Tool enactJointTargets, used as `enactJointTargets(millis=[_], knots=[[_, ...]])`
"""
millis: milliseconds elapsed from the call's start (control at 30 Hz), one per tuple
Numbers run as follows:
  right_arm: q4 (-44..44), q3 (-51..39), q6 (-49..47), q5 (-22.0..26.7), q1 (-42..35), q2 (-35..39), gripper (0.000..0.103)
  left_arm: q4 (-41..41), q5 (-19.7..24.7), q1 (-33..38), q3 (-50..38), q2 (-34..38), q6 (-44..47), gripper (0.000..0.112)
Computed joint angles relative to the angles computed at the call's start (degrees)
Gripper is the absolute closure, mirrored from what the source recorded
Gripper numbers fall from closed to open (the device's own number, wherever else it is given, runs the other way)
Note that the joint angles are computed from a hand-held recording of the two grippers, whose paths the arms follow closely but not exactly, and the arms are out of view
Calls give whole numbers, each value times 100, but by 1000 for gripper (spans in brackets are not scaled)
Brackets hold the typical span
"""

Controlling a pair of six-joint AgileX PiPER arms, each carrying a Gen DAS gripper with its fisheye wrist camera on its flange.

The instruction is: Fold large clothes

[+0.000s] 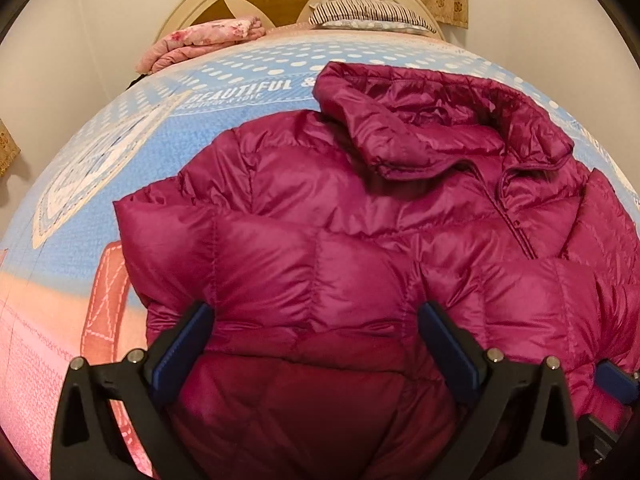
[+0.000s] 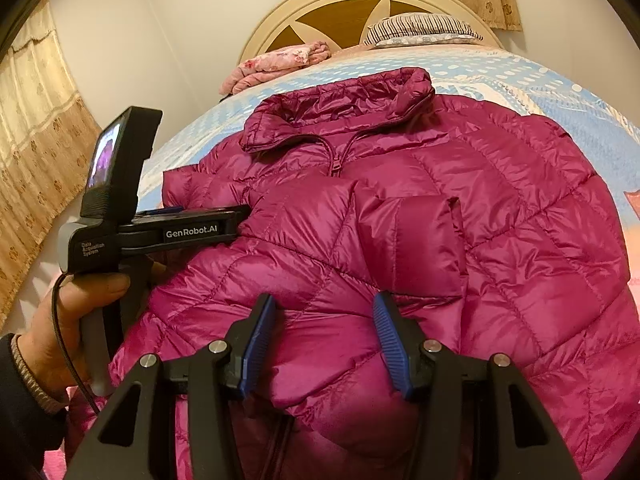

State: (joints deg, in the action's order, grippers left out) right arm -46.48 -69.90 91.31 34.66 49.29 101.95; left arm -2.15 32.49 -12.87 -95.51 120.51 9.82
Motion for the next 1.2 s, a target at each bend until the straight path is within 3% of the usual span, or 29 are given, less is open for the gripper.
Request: enactJointTargets(millis=[67,133,233,400,600,800,1200], knots=[[213,-359,-280,552,113,82,50,35,-32,-13,10,-10,-39,9],[-115,-815,-198,1322,396,184,50,-34,-30,8,10,-15,15,9],[-331,-1393,-462,1705,501,345,47,-85,-42,12,58,-50,47,9],[14,-2101,-1182,2074,121,829,45,-162,-42,33,62,-48,103,9],[186,-1294,-813,1252,-255,664,45,-201,-45,52,36,-25,143,9],[361,-1442,-1110,1213,-281,926,37,-128,-64,27,53,-36,76,9],[196,-1209,-830,1077,-240,849,36,26,19,-17,-30,0,-38,9]])
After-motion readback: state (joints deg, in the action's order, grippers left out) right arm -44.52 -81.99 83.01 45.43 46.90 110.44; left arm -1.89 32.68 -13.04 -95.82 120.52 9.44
